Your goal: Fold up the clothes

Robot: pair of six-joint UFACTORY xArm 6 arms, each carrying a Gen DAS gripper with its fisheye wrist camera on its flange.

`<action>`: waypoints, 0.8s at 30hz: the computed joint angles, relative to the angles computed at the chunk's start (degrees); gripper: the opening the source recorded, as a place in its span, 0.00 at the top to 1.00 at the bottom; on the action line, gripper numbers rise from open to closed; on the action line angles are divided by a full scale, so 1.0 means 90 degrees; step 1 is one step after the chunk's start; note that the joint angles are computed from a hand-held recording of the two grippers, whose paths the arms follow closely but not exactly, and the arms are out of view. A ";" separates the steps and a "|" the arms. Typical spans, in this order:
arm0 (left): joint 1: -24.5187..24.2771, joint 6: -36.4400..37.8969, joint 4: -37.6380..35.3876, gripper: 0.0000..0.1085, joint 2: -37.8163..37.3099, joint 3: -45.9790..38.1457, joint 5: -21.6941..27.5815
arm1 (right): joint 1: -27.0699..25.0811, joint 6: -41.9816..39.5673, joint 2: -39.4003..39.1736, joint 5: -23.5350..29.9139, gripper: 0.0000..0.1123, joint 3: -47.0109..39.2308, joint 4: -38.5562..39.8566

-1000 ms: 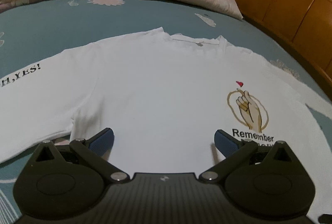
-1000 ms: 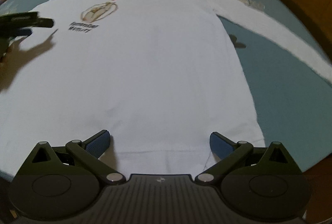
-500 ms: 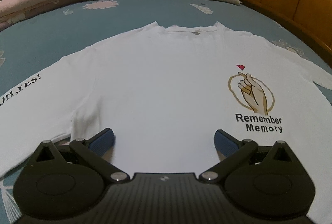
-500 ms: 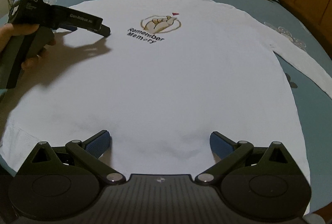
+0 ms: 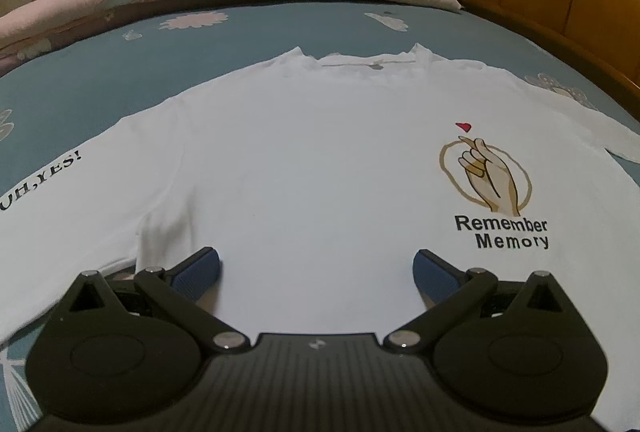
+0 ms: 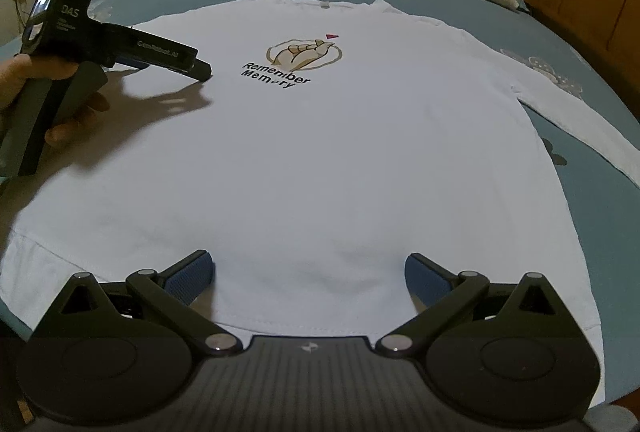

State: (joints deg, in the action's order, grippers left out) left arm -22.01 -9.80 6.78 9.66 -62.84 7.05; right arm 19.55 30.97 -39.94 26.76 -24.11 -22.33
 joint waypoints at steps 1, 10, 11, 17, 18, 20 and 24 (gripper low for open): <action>0.0001 -0.0013 0.0019 0.06 -0.0005 0.0000 0.0007 | -0.0009 0.0037 -0.0020 -0.0061 0.08 0.0040 -0.0051; -0.0110 0.0395 -0.0759 0.06 -0.0464 0.0113 0.0651 | -0.0114 0.0043 -0.0066 -0.0450 0.08 0.0228 -0.0196; -0.0121 0.0268 -0.0804 0.06 -0.0588 0.0218 0.0655 | -0.0128 0.0007 -0.0076 -0.0496 0.08 0.0252 -0.0187; -0.0293 -0.0594 -0.0369 0.06 -0.1425 0.0959 0.0864 | -0.0203 -0.0320 -0.0152 -0.0742 0.08 0.0394 -0.0019; -0.0329 -0.0920 0.0001 0.06 -0.1554 0.1057 0.0955 | -0.0211 -0.0505 -0.0186 -0.0741 0.08 0.0411 0.0116; -0.0425 -0.1106 0.0175 0.06 -0.1726 0.1193 0.1114 | -0.0238 -0.0962 -0.0260 -0.0589 0.08 0.0370 0.0544; -0.0572 -0.1285 0.0095 0.06 -0.1872 0.1329 0.1421 | -0.0669 -0.0743 -0.0586 -0.0605 0.08 0.0424 0.0238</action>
State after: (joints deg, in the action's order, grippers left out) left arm -27.16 -21.36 7.63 -7.19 -50.87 19.84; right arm 13.53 24.29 -45.21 21.32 -20.30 -20.18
